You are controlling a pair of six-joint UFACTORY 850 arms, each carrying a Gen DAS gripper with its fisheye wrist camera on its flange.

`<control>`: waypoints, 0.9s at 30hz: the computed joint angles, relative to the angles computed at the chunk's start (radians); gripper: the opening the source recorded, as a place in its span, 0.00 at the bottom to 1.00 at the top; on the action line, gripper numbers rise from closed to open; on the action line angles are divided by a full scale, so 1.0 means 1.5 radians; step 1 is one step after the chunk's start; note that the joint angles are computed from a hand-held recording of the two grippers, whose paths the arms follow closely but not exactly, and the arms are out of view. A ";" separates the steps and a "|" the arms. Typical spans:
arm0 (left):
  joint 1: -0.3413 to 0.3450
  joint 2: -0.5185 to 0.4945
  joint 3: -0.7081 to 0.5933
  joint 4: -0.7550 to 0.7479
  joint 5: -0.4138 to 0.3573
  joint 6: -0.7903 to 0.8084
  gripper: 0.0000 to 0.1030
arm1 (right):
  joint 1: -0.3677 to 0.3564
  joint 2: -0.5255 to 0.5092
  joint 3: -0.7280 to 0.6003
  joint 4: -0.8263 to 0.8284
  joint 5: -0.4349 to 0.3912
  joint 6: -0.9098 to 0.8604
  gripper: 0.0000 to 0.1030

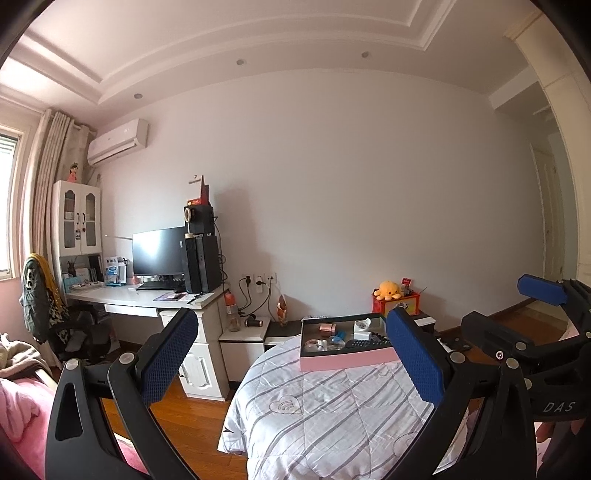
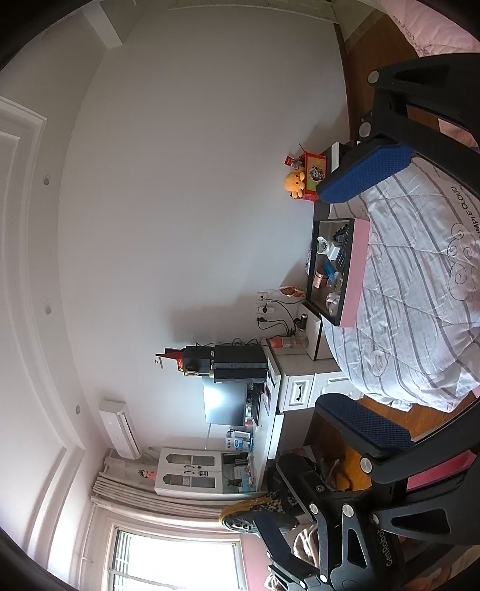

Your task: Organize rigid objects

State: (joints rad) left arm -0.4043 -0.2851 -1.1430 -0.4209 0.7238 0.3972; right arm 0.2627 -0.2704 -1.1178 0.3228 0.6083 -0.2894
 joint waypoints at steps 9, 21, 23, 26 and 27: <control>0.000 -0.002 0.004 -0.007 0.009 0.007 1.00 | 0.003 -0.002 -0.005 0.018 -0.006 -0.020 1.00; 0.003 -0.001 0.007 -0.007 0.007 -0.002 1.00 | 0.009 0.002 -0.001 0.039 -0.006 -0.043 1.00; 0.003 -0.001 0.006 -0.008 0.005 -0.002 1.00 | 0.010 0.002 -0.002 0.045 -0.005 -0.049 1.00; 0.003 -0.002 0.006 -0.011 0.005 0.000 1.00 | 0.013 0.001 -0.004 0.056 -0.005 -0.060 1.00; 0.003 -0.003 0.006 -0.010 0.004 -0.001 1.00 | 0.013 0.001 -0.004 0.058 -0.004 -0.062 1.00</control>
